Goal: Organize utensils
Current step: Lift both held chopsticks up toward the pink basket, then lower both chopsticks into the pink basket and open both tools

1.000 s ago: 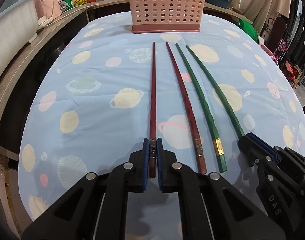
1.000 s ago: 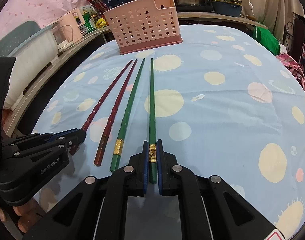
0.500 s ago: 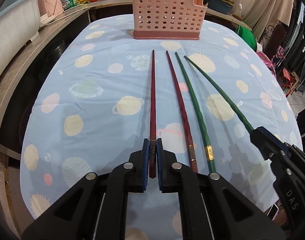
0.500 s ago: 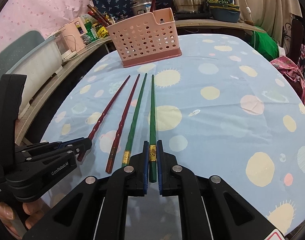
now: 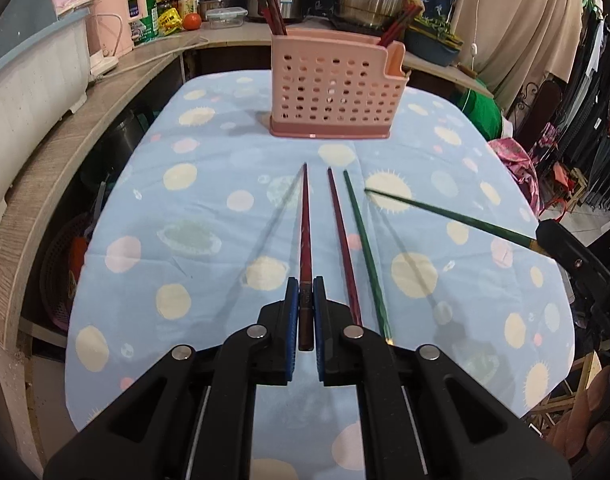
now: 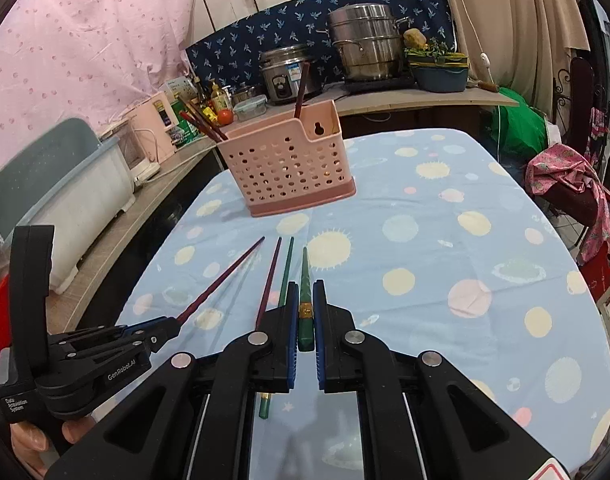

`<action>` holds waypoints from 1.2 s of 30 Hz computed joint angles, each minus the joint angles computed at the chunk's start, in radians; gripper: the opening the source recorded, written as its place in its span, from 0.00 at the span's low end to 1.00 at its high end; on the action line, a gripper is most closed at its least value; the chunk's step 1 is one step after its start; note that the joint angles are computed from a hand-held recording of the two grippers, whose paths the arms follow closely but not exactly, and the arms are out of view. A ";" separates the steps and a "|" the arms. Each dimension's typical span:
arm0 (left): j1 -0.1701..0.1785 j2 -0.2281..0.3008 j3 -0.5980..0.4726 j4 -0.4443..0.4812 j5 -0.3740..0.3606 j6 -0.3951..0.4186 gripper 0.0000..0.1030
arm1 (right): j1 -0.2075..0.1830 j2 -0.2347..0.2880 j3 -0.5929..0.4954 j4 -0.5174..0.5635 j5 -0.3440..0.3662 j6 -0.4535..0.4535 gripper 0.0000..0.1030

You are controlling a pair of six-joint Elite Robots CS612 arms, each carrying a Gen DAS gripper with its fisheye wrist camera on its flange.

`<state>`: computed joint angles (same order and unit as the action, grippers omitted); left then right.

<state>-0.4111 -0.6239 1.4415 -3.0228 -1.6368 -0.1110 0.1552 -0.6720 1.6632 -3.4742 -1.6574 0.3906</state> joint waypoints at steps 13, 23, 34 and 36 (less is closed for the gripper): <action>0.008 -0.001 -0.080 -0.083 0.013 0.004 0.07 | -0.030 -0.020 -0.040 -0.061 -0.002 0.014 0.07; 0.014 0.030 -0.212 -0.060 0.011 -0.004 0.07 | -0.050 -0.005 -0.127 -0.062 -0.007 0.002 0.07; 0.021 0.054 -0.355 -0.111 0.016 -0.025 0.07 | -0.082 0.028 -0.273 -0.091 0.049 0.039 0.07; 0.022 0.060 -0.382 -0.128 0.015 -0.033 0.07 | -0.088 0.038 -0.309 -0.102 0.059 0.052 0.07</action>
